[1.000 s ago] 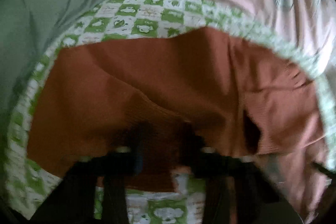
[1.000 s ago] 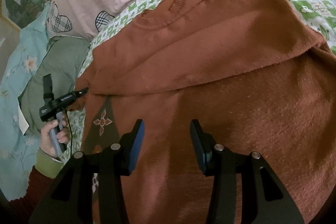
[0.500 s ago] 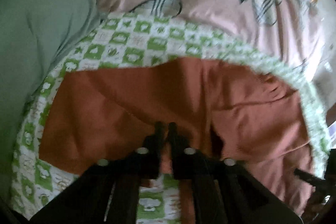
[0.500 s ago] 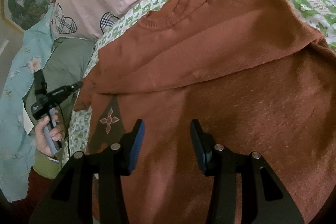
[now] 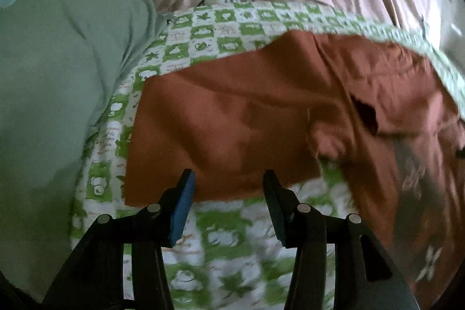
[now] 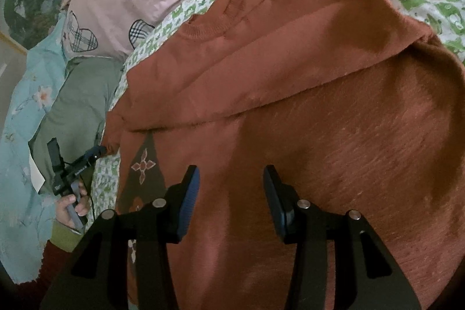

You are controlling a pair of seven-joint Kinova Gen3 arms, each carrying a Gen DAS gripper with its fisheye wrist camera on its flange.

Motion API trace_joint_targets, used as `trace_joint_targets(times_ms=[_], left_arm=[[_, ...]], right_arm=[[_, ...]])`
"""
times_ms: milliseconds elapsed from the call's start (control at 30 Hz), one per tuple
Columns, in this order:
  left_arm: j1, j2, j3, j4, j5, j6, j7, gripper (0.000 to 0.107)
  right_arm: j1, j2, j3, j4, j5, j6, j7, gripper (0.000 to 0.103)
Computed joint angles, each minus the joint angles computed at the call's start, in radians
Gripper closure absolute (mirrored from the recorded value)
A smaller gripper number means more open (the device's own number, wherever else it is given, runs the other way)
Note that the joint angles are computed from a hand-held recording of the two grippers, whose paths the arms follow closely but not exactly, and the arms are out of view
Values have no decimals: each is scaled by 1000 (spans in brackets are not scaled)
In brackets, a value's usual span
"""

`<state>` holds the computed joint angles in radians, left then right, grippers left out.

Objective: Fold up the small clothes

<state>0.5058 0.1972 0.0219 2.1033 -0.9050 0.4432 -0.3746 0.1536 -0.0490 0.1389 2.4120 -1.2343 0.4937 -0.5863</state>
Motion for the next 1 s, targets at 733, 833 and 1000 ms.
trace_joint_targets(times_ms=[733, 833, 1000], left_arm=[[61, 47, 26, -24, -76, 51, -104, 61], [33, 24, 13, -13, -46, -5, -113, 65], [17, 24, -7, -20, -1, -28, -125, 76]], right_arm=[[-66, 4, -35, -18, 53, -32, -103, 55], [-69, 0, -36, -17, 60, -36, -111, 55], [-71, 1, -31, -15, 55, -39, -108, 55]])
